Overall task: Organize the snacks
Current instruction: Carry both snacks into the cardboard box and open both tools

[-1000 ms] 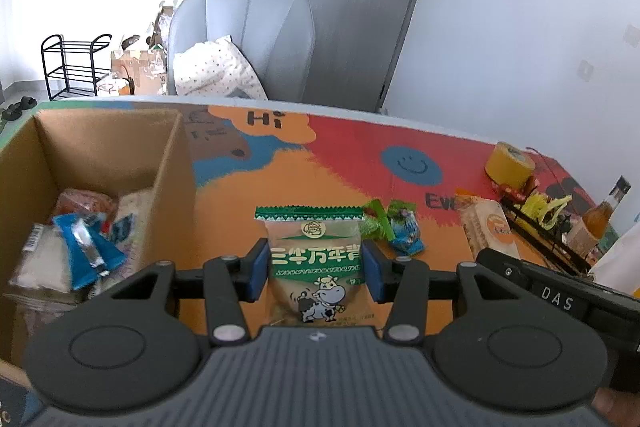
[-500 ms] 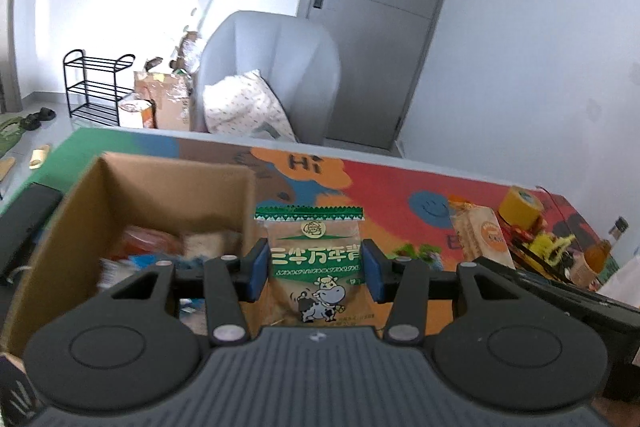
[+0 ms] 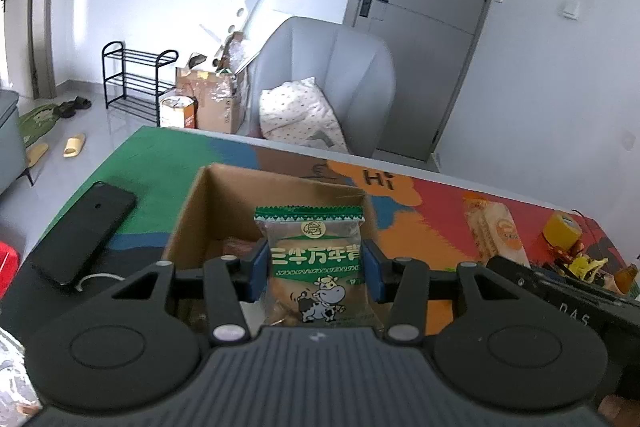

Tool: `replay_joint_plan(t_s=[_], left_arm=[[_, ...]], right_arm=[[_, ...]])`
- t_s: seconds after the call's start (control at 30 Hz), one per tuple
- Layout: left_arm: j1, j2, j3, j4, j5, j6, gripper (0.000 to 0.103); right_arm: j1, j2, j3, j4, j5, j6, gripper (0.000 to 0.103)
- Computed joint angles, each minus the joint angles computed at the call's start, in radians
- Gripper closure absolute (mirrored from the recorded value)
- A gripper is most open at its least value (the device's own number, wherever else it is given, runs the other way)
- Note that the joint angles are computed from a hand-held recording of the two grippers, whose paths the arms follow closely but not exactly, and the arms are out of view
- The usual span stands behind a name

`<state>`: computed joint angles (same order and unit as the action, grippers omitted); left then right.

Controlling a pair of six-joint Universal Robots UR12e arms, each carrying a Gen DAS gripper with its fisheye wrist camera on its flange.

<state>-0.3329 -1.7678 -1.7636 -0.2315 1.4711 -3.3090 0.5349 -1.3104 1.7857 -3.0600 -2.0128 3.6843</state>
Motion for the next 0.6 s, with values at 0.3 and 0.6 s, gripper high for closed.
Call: replay_joint_plan(t_s=[0.3,0.6], left_arm=[[0.041,0.024,-0.022,-0.023,-0.025,-0.01,0.056],[0.068,0.04,-0.037,-0.037,-0.052,-0.025,0.052]], right_arm=[[0.018,0.035,-0.059,0.017,0.024,-0.041,0.07],[0.027,0.064,-0.1,0.021,0.068,-0.067,0.07]])
